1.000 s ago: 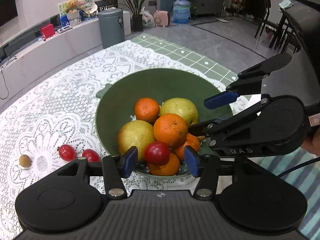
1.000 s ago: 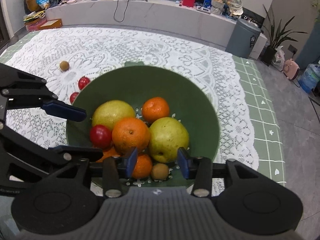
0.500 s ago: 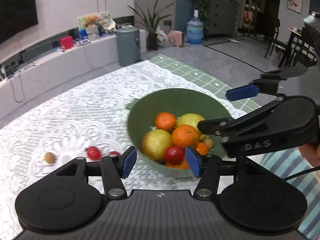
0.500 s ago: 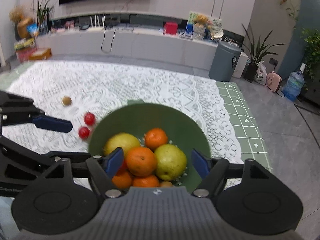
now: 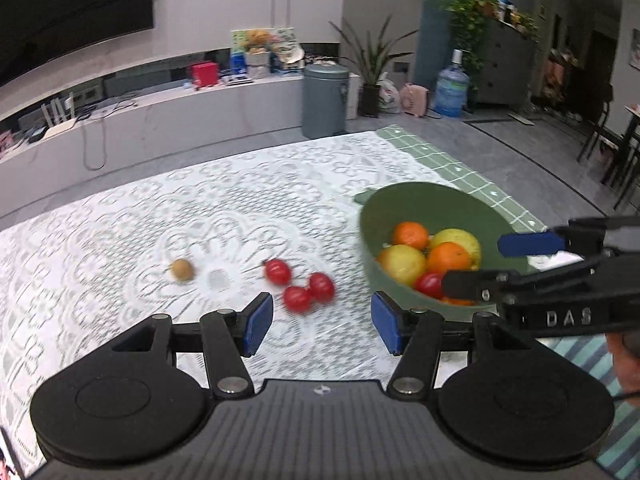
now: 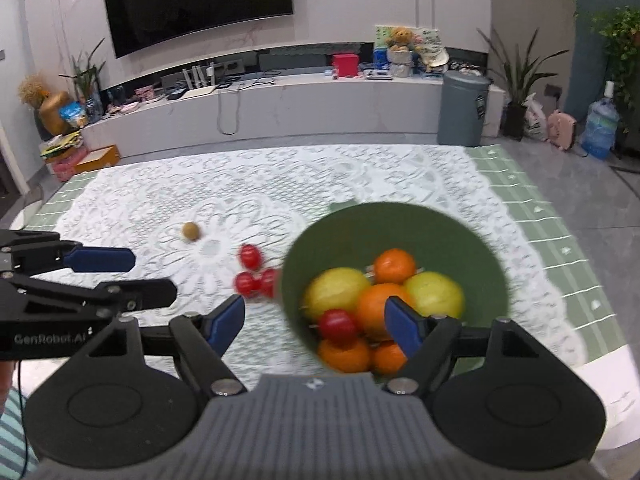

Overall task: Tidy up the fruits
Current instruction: 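Withdraw both grippers toward the remaining cherry tomatoes and kiwi, then grasp a cherry tomato with the right gripper while the left gripper grasps the brown kiwi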

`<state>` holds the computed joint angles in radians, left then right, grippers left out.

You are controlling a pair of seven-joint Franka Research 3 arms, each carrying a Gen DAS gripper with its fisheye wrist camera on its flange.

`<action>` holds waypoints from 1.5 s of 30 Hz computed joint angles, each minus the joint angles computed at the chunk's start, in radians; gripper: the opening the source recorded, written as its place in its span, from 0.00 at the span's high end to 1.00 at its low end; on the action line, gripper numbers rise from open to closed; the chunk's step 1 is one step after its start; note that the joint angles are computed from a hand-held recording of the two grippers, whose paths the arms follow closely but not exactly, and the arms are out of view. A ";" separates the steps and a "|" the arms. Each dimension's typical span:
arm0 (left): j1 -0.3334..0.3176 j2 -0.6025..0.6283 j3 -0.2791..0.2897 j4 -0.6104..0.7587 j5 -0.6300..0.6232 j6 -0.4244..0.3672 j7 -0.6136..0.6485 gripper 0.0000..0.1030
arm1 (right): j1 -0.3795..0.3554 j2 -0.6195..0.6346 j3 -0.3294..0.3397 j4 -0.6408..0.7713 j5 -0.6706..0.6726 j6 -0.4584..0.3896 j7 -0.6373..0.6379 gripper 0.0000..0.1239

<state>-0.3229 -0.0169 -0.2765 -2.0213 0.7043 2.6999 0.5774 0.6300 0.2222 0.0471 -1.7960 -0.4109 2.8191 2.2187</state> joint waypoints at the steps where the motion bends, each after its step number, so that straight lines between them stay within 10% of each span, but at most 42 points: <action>1: 0.003 -0.009 0.003 -0.013 -0.002 0.001 -0.007 0.35 | 0.000 0.010 0.008 0.007 0.007 0.001 -0.013 0.40; 45: 0.115 -0.006 0.050 -0.163 -0.086 0.133 -0.012 0.35 | 0.176 0.539 -0.120 0.645 0.036 -0.187 -0.531 0.78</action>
<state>-0.2078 -0.0224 -0.2266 -2.1842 0.6186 2.8328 0.5654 0.8064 0.7613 -0.0733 -1.1513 -0.3745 2.6322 1.6880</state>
